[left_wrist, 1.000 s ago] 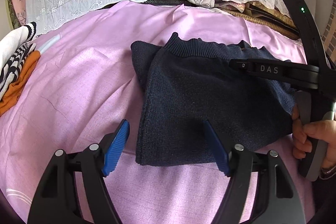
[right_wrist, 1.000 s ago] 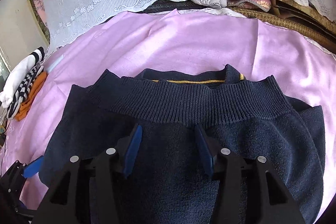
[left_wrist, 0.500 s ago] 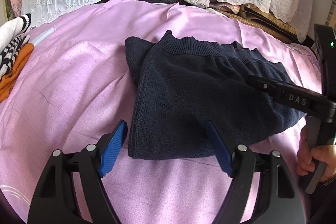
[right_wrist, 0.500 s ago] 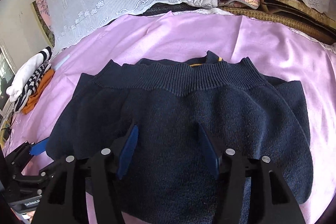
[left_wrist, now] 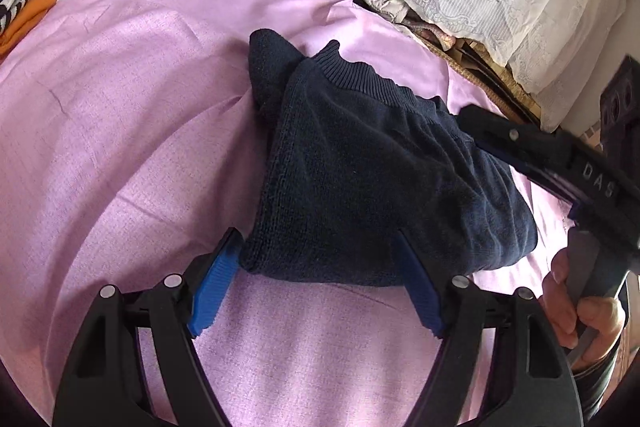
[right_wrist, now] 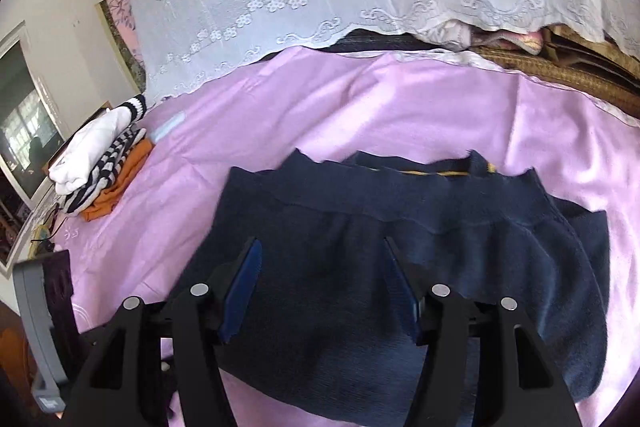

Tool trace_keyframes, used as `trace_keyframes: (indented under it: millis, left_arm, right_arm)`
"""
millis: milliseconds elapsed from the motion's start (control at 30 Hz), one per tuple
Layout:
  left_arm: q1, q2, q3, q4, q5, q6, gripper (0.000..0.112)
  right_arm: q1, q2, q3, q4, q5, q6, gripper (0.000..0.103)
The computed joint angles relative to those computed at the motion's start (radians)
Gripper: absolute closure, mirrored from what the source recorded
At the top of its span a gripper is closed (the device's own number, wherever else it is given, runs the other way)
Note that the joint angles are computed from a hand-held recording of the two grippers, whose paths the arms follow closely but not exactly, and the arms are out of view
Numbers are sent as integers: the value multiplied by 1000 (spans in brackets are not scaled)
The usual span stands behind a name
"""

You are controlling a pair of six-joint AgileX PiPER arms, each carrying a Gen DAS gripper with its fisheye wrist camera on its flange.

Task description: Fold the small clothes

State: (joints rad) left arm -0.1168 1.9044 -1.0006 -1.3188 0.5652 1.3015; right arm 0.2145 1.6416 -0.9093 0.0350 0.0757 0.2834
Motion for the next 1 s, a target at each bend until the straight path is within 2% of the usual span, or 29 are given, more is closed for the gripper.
trace_keyframes:
  millis: [67, 133, 267, 333, 433, 500, 567, 633, 700, 733, 800, 833, 867, 900, 1000]
  left_arm:
    - [5, -5, 14, -30, -3, 17, 41]
    - [18, -9, 30, -56, 11, 31, 44]
    - [57, -11, 62, -112, 57, 56, 51]
    - [81, -1, 64, -137, 87, 54, 55]
    - [116, 25, 50, -149, 148, 31, 56]
    - [119, 28, 49, -153, 155, 29, 56]
    - [111, 25, 51, -154, 145, 35, 56]
    - [102, 21, 47, -150, 136, 29, 56]
    - [95, 24, 40, -151, 140, 24, 60]
    - [92, 24, 39, -152, 142, 27, 63]
    - [86, 40, 18, -135, 167, 12, 78]
    - [87, 49, 6, -126, 171, -1, 79]
    - [86, 55, -1, -122, 173, -10, 81]
    - [86, 60, -8, -120, 177, -17, 82]
    - [87, 70, -24, -118, 191, -26, 90]
  right_arm:
    - [22, 73, -156, 178, 133, -184, 41]
    - [28, 162, -314, 215, 260, -233, 41]
    - [97, 375, -688, -7, 569, -45, 40]
    - [107, 484, -863, 9, 714, -44, 40]
    - [127, 618, -1086, -46, 874, 27, 37]
    - [144, 710, -1240, -98, 996, 54, 35]
    - [160, 775, -1339, -151, 1075, 68, 31]
    - [171, 790, -1347, -186, 1086, 79, 31]
    - [179, 761, -1287, -205, 1044, 88, 32]
    - [182, 743, -1252, -217, 1019, 101, 38]
    - [179, 696, -1166, -233, 961, 132, 51]
    - [168, 665, -1112, -214, 920, 132, 60]
    - [159, 642, -1073, -194, 885, 130, 64]
    - [148, 613, -1025, -170, 846, 124, 76]
    - [117, 530, -891, -89, 726, 98, 88]
